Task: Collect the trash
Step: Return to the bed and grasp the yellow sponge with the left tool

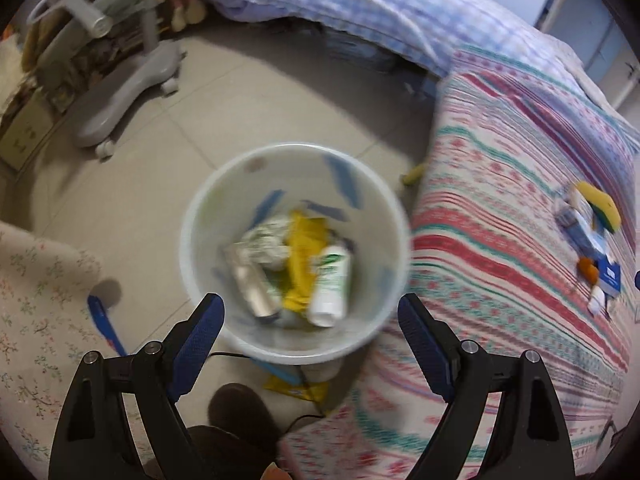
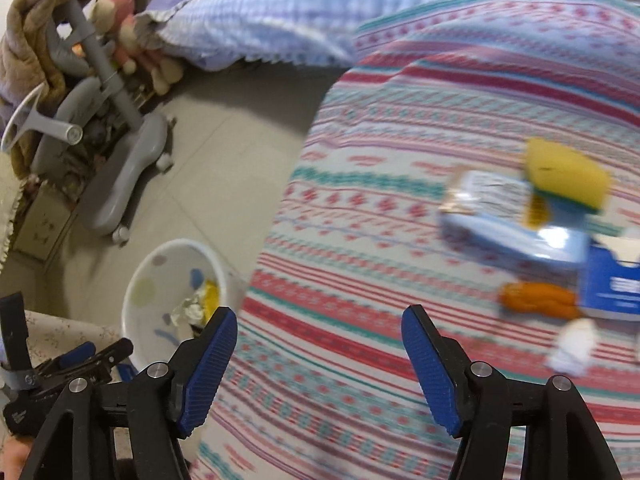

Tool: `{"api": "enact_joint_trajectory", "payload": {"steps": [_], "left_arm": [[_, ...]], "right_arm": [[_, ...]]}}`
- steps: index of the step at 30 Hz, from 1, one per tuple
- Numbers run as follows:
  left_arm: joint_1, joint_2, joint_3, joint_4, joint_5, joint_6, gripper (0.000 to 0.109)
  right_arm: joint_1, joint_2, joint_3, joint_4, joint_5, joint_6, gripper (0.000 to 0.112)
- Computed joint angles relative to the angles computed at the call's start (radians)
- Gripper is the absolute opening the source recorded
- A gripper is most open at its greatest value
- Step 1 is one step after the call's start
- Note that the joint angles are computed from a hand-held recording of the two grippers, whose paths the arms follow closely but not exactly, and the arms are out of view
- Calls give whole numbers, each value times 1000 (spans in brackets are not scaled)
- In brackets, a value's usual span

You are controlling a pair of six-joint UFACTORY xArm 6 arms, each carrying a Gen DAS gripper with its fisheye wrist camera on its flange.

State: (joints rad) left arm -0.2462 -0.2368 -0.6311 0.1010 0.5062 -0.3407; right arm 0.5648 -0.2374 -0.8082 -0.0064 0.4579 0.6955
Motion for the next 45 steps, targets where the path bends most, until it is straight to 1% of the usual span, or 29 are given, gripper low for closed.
{"api": "enact_joint_trajectory", "payload": {"steps": [6, 11, 14, 18, 20, 22, 24, 26, 29, 34, 36, 38, 42, 44, 45], "left_arm": [[-132, 56, -64, 9, 4, -43, 90], [-239, 148, -161, 29, 10, -63, 90], [-291, 218, -240, 11, 19, -51, 90], [-345, 300, -357, 25, 38, -58, 90], [-368, 334, -412, 23, 36, -48, 90], [-389, 378, -482, -13, 52, -26, 90], [-406, 431, -566, -67, 80, -5, 90], [-421, 473, -635, -100, 101, 6, 90], [-446, 539, -740, -121, 128, 13, 90], [-477, 642, -899, -147, 191, 20, 90], [-487, 677, -946, -155, 214, 24, 90], [-496, 721, -1005, -154, 246, 15, 90], [-509, 778, -1071, -117, 272, -16, 89], [-510, 797, -1088, -90, 274, -38, 82], [-510, 801, -1091, -83, 276, -45, 74]], "right_arm": [[-91, -179, 165, -9, 22, -6, 74], [-186, -290, 268, -15, 46, -19, 74], [-253, -340, 321, 51, 59, -68, 74], [-354, -389, 381, 142, 68, -167, 74], [-409, -395, 398, 163, 79, -199, 74], [-451, -395, 408, 184, 85, -229, 74], [-490, -388, 419, 246, 85, -285, 74], [-527, -380, 429, 348, 85, -366, 74], [-573, -370, 438, 434, 93, -431, 74], [-623, -353, 441, 462, 115, -481, 74], [-634, -347, 439, 466, 122, -492, 74], [-632, -327, 432, 470, 109, -485, 73], [-663, -305, 430, 529, 108, -531, 66], [-673, -292, 429, 556, 111, -554, 63], [-671, -290, 430, 554, 109, -555, 61]]}}
